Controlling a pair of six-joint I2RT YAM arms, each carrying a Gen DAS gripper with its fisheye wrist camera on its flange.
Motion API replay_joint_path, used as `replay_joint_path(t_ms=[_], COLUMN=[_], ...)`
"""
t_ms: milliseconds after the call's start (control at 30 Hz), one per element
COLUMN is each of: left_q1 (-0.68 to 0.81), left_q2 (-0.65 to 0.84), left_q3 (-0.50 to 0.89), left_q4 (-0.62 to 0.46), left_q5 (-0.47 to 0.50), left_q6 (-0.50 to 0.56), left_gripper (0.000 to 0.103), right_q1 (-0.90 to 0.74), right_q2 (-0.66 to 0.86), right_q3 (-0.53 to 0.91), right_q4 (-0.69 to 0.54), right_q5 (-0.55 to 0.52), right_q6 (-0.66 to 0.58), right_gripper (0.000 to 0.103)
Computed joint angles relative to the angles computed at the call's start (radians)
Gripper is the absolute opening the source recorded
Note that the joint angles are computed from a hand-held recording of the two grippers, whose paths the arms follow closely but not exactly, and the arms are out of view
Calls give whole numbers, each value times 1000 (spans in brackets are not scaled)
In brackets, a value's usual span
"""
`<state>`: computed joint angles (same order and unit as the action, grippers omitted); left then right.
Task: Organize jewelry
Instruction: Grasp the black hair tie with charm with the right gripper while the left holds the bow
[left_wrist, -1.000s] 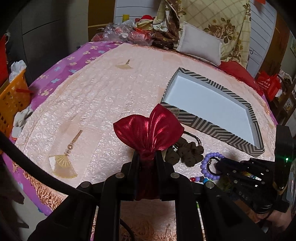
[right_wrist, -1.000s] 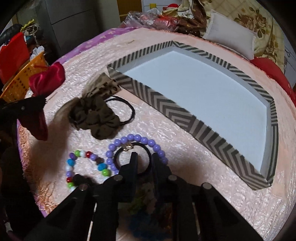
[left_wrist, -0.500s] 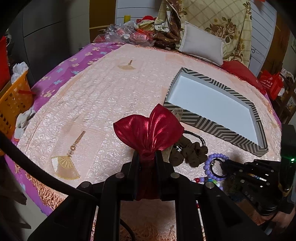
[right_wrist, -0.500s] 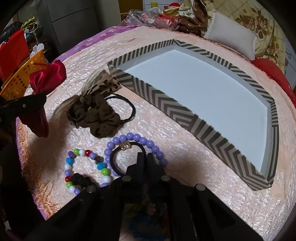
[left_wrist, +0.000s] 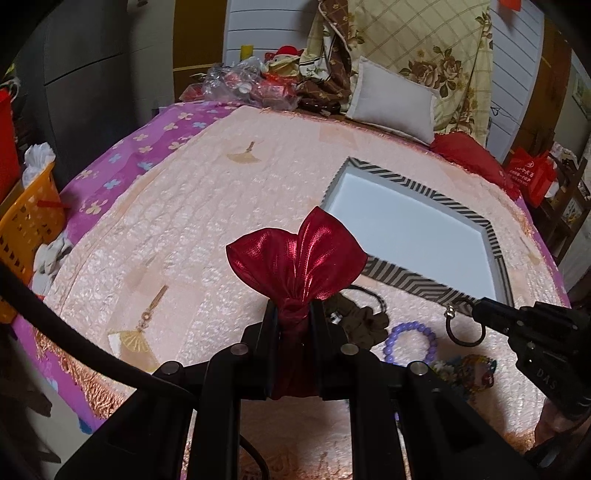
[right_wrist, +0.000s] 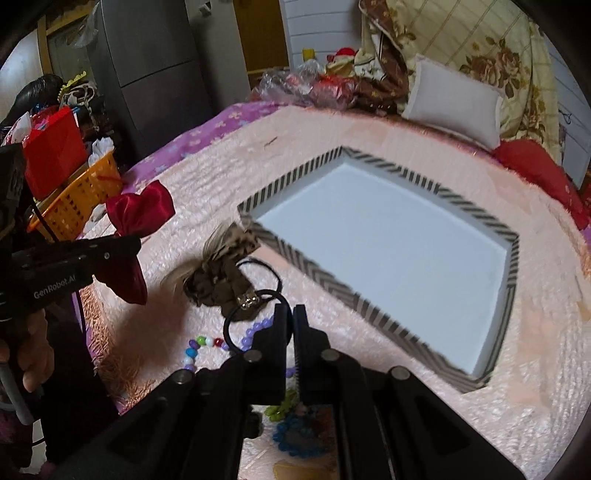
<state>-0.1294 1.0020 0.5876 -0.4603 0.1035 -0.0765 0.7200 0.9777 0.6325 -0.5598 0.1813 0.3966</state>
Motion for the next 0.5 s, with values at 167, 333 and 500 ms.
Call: replay_joint_path(t_ms=[167,333,500], left_q1=[-73,-145,-183], left_q2=[53,194,358], left_q3=[50,144,249], left_q4=[16,59,111], left_q5=[-34,-39,-9], left_q6=[-23,-48,-54], left_gripper=[1,1,1], right_q1=[-83,-198,-311], right_q2=[9,66,156], right_q3=[25,37,52], right_q4=[-7,30,87], right_q5=[-9,-36,-78], right_q6=[-28,-66,-108], right_gripper=[3,3,3])
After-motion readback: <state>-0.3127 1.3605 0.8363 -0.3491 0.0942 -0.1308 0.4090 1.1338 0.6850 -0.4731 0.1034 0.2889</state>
